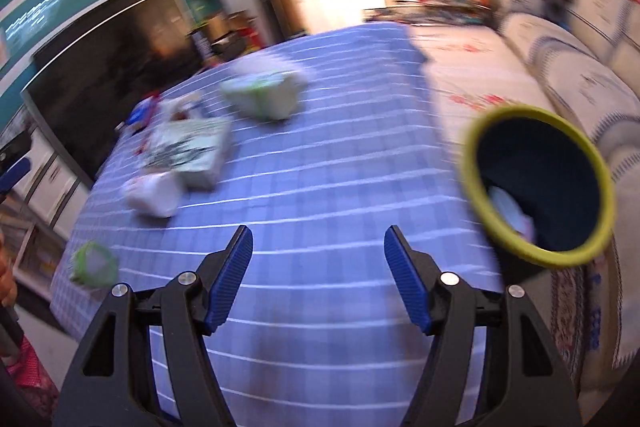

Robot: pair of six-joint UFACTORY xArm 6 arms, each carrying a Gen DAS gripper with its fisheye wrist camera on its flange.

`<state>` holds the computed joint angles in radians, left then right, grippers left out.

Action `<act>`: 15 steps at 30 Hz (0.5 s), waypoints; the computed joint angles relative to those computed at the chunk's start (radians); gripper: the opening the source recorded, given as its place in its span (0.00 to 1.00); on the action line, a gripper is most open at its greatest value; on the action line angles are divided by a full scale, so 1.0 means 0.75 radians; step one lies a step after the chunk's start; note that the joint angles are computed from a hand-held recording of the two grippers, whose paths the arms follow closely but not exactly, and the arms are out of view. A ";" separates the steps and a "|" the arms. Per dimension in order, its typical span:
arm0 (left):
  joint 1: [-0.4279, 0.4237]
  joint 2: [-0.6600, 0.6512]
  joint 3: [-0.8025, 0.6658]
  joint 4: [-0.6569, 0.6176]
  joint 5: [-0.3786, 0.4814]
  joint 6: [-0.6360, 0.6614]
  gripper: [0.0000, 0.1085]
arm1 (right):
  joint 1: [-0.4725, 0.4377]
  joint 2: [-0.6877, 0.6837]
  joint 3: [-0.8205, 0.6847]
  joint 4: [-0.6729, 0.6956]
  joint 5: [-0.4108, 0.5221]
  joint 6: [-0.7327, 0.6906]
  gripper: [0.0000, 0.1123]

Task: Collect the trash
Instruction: 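Move the right gripper back toward the green-lidded jar on the table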

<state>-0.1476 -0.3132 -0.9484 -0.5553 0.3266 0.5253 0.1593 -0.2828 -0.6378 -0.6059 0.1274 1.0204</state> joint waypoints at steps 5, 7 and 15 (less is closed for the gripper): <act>0.129 -0.008 0.036 -0.112 0.025 0.116 0.90 | 0.156 0.227 -0.243 0.063 0.004 -0.125 0.58; 0.170 -0.003 0.039 -0.154 0.034 0.156 0.90 | 0.207 0.299 -0.322 0.152 0.015 -0.208 0.58; 0.270 0.002 0.049 -0.165 -0.036 0.158 0.90 | 0.450 0.405 -0.465 0.578 0.024 -0.679 0.62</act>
<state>0.0550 -0.3120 -0.9116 -0.6792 0.2995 0.6440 0.4971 0.0212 -0.9869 -0.1726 0.1457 0.5108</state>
